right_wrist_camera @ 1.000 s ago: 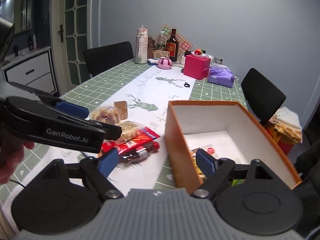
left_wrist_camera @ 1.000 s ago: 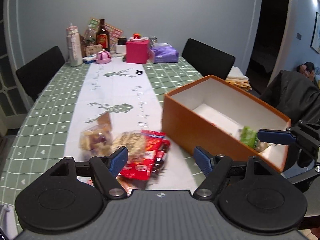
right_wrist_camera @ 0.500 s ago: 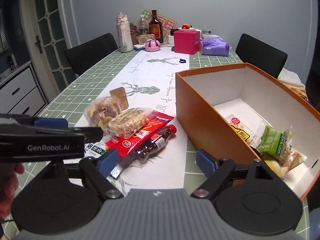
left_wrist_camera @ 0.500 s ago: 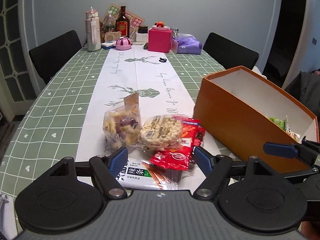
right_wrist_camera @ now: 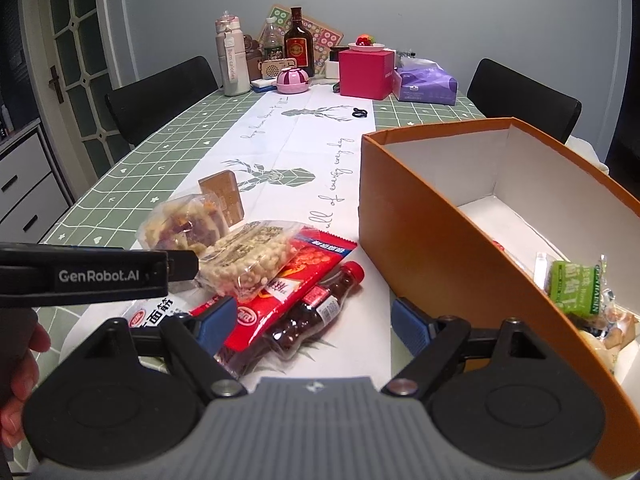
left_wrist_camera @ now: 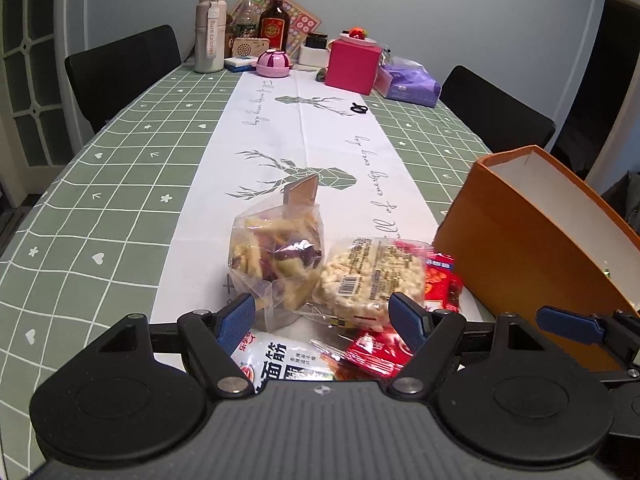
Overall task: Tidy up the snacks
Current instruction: 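Grasp the clear dried-fruit bag with the left tool while the right tool reaches into the pile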
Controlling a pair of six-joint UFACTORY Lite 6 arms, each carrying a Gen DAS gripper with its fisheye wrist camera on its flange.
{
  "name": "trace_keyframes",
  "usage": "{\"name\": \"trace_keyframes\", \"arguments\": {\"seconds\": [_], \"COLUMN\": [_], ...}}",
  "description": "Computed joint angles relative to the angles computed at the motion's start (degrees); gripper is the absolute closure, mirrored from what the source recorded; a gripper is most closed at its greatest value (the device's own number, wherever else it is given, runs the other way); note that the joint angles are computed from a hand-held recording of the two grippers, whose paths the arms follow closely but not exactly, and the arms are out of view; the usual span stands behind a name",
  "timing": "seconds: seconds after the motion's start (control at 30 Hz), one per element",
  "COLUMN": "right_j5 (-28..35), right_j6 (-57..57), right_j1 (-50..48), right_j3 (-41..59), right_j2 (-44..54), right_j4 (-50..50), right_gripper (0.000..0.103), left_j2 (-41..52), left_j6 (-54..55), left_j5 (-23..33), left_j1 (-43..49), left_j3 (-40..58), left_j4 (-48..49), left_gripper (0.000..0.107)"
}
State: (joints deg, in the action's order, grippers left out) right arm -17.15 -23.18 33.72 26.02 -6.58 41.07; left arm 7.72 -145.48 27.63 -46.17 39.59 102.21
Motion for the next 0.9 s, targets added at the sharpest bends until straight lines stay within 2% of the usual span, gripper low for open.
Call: {"name": "trace_keyframes", "arguments": {"seconds": [0.2, 0.47, 0.53, 0.57, 0.63, 0.7, 0.73, 0.77, 0.83, 0.87, 0.9], "right_j5": [-2.84, -2.62, -2.54, -2.57, -3.83, -4.92, -4.99, -4.98, -5.20, -5.09, -4.55], "right_j6": [4.36, 12.48, 14.58, 16.13, 16.43, 13.61, 13.58, 13.99, 15.09, 15.91, 16.90], "right_j1": [0.74, -0.13, -0.08, -0.12, 0.41, 1.20, 1.20, 1.06, 0.69, 0.47, 0.15], "right_j3": [4.22, 8.64, 9.08, 9.00, 8.03, 7.09, 6.51, 5.93, 4.40, 3.65, 2.99], "right_j2": [8.08, 16.35, 17.44, 17.61, 16.98, 15.99, 15.19, 14.41, 12.52, 11.53, 10.51], "right_j4": [-3.35, -10.83, -12.68, -14.24, -14.30, -11.78, -11.96, -12.33, -13.48, -14.53, -15.90], "right_gripper": [0.022, 0.022, 0.036, 0.039, 0.046, 0.058, 0.064, 0.067, 0.082, 0.087, 0.092], "left_j2": [4.12, 8.51, 8.59, 8.56, 8.20, 8.15, 8.04, 8.00, 8.21, 8.13, 7.61], "left_j6": [-4.19, -10.66, -12.33, -12.35, -13.78, -11.33, -9.67, -8.41, -2.87, -1.06, -1.65], "left_j5": [-2.48, -3.48, -3.96, -4.04, -3.74, -3.08, -3.63, -4.63, -5.19, -5.23, -5.57], "left_j1": [3.64, 6.79, 7.23, 7.25, 7.15, 6.51, 6.46, 6.55, 5.81, 5.25, 4.85], "left_j3": [1.99, 3.79, 3.76, 3.74, 3.11, 3.00, 3.06, 3.13, 3.52, 3.29, 2.51], "left_j4": [6.05, 12.17, 13.96, 14.10, 16.14, 14.10, 12.64, 11.42, 5.05, 2.86, 3.07], "left_gripper": [0.018, 0.015, 0.015, 0.015, 0.024, 0.053, 0.062, 0.076, 0.087, 0.097, 0.100]}}
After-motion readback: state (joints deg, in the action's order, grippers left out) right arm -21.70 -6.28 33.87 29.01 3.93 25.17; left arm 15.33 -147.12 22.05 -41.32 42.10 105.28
